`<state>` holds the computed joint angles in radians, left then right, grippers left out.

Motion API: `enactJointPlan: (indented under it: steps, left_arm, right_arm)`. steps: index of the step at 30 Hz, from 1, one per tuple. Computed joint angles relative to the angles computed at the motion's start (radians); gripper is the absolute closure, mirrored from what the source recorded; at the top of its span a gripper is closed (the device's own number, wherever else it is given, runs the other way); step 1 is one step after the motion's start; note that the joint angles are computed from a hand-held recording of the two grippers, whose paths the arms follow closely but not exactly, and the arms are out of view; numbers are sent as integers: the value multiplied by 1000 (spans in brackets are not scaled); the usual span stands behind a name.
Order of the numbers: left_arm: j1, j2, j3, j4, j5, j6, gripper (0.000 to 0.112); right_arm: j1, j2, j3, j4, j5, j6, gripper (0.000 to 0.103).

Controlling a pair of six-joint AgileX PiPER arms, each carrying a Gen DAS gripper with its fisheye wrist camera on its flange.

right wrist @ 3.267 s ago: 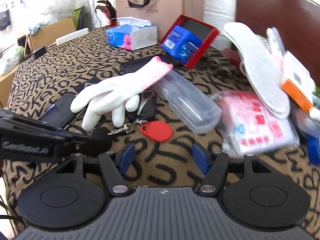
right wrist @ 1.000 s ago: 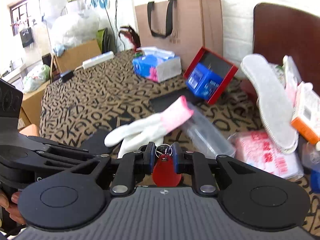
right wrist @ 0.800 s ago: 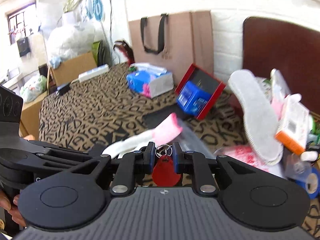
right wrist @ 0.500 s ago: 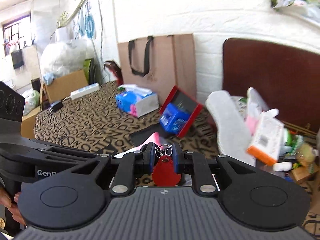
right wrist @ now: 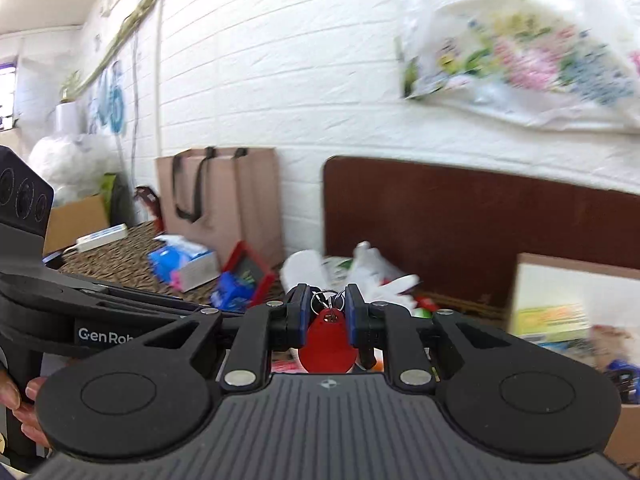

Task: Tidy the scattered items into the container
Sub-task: 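Carry the keychain into the brown box with both tools and open them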

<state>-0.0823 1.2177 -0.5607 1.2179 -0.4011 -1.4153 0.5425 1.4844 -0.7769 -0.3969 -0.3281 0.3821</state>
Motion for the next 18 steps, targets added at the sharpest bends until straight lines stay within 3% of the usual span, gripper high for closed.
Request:
enactJointPlan:
  steps: [7, 12, 18]
  left_arm:
    - [-216, 194, -238, -100, 87, 44, 109]
    - [-285, 347, -424, -19, 96, -50, 109]
    - [-340, 551, -650, 71, 108, -161, 109]
  right_arm:
    - [-199, -59, -14, -200, 12, 147, 82]
    - [-325, -45, -48, -304, -3, 233, 82]
    - [-441, 50, -101, -299, -34, 235, 82]
